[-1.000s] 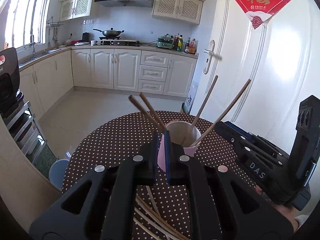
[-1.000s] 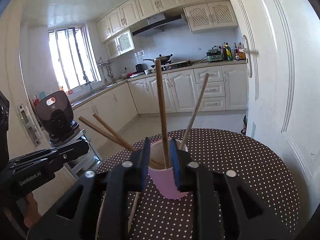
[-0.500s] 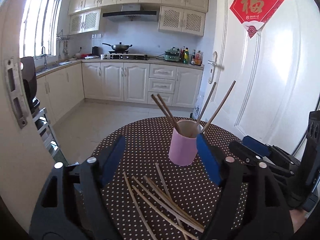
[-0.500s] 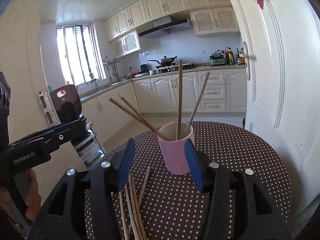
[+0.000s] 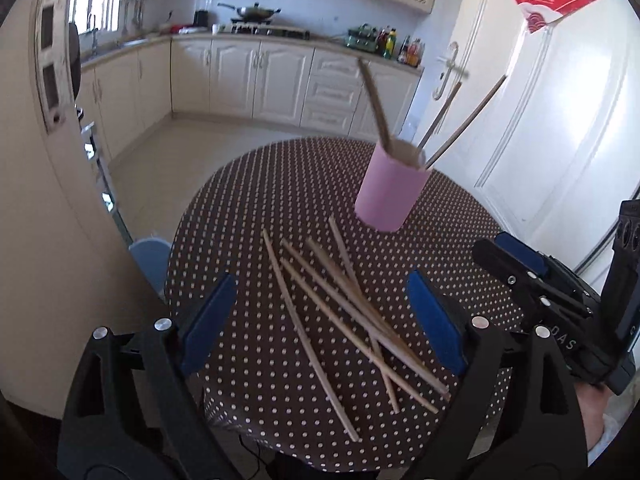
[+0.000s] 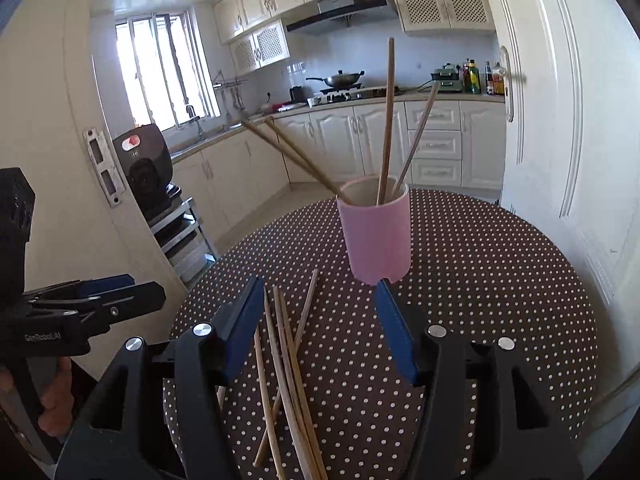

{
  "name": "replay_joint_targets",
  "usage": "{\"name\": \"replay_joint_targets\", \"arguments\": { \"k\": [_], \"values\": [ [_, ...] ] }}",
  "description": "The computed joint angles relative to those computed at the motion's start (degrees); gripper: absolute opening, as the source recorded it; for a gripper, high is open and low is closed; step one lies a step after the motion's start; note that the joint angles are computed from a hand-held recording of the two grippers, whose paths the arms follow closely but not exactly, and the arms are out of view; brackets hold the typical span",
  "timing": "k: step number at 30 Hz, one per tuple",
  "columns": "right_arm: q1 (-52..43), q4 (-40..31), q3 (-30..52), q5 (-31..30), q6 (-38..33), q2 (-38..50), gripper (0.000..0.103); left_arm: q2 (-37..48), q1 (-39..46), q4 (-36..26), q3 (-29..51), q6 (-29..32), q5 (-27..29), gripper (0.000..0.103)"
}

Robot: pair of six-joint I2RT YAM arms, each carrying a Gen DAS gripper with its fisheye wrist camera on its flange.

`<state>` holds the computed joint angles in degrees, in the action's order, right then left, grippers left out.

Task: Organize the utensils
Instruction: 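Grasp a third chopstick with the left gripper while the right gripper grasps another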

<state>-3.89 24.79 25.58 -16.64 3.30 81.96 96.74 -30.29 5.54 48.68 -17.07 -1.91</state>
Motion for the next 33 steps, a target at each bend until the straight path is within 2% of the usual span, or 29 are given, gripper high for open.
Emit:
{"name": "replay_joint_targets", "arguments": {
  "k": [9, 13, 15, 18, 22, 25, 28, 30, 33],
  "values": [
    [1.85, -1.93, 2.37, 0.76, -1.41, 4.81, 0.055, 5.93, 0.83, -1.05, 2.08, -1.21, 1.16, 0.086],
    [2.18, -2.87, 4.23, 0.67, -1.94, 8.30, 0.055, 11.10, 0.91, -2.59, 5.83, -1.87, 0.41, 0.086],
    [2.33, -3.57, 5.33, 0.54, -2.45, 10.13, 0.055, 13.81, 0.69, -3.67, 8.21, -2.18, -0.80, 0.078],
    [2.47, -4.55, 6.79, 0.67, -3.49, 12.72, 0.055, 17.89, 1.08, -6.11, 12.15, -3.27, 0.36, 0.067],
    [2.67, -7.31, 9.53, 0.39, -5.04, 16.08, 0.055, 22.01, 1.36, -8.98, 16.54, -3.86, 1.39, 0.038],
    [3.04, -10.75, 12.30, 0.18, -7.10, 18.53, 0.052, 23.83, 1.45, -10.07, 18.45, -4.22, 0.80, 0.035],
    [3.53, -12.75, 14.32, -0.22, -8.84, 20.67, 0.045, 26.08, 1.85, -10.60, 20.24, -4.71, 0.98, 0.024],
    [3.81, -13.92, 15.85, 0.14, -9.56, 22.08, 0.039, 26.20, 2.11, -9.25, 19.68, -4.72, 0.70, 0.021],
    [4.27, -14.88, 17.63, 1.05, -10.03, 23.64, 0.037, 26.64, 2.01, -9.27, 20.22, -4.68, 0.43, 0.015]
  ]
}}
